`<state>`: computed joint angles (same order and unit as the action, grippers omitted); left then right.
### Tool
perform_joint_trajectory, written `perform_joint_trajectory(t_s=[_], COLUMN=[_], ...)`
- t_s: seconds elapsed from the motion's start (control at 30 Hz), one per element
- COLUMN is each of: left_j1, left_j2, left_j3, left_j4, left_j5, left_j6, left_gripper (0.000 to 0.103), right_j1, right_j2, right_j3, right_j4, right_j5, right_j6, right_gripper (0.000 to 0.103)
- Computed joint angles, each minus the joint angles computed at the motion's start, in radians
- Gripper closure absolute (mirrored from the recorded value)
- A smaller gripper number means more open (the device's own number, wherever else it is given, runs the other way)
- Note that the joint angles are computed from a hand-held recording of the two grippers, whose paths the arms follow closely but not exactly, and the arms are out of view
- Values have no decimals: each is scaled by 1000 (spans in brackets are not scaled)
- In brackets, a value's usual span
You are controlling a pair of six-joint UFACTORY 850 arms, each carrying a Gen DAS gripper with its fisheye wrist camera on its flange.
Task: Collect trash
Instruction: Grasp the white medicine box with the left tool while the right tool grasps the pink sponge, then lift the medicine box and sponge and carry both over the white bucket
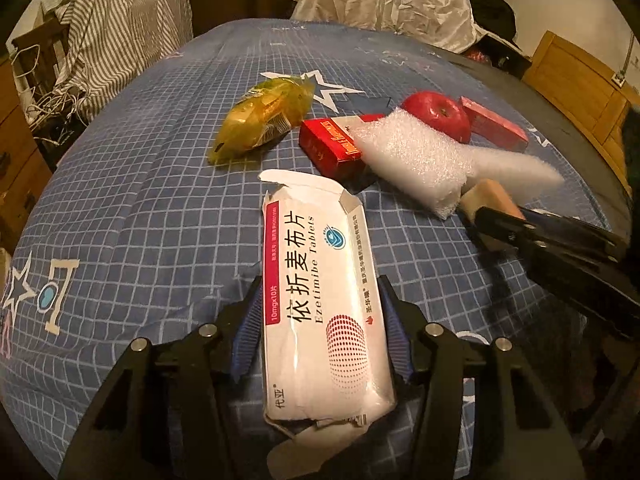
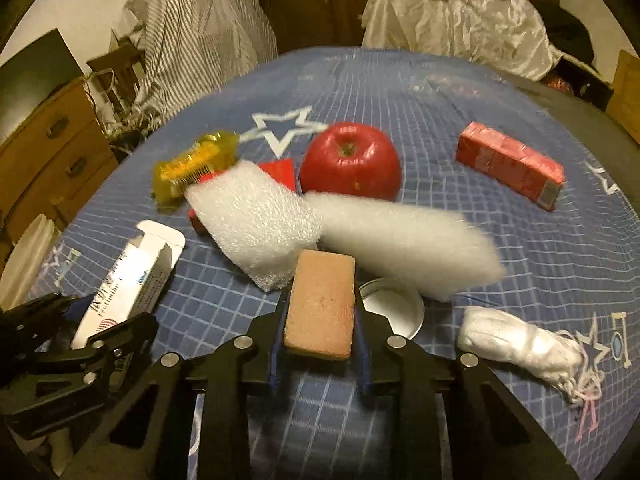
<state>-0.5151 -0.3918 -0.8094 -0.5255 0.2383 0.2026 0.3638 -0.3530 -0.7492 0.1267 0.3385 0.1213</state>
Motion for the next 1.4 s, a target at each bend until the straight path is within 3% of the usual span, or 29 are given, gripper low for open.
perform_joint_trajectory(t_s=[0.13, 0.3, 0.57, 0.8, 1.1, 1.4], left_j1=[-16, -70, -205, -291, -342, -351], left_j2=[56, 198, 424, 532, 600, 610], left_j3=[56, 162, 301, 338, 365, 364], left_j4=[-17, -35, -145, -218, -257, -283], left_j5=[48, 148, 283, 318, 357, 355], left_j6=[-4, 0, 76, 135, 173, 194], left_gripper=[52, 52, 52, 51, 51, 51], right_j1=[35, 115, 284, 438, 562, 569], right_j2=[120, 313, 636, 891, 1037, 1054], right_j3=[114, 272, 452, 522, 545, 536], right_j4=[93, 261, 624, 944, 1150, 1187], right_j5=[92, 208, 332, 411, 495, 497], right_j6=[-77, -211, -494, -782, -973, -1007], right_gripper=[75, 75, 74, 74, 74, 74])
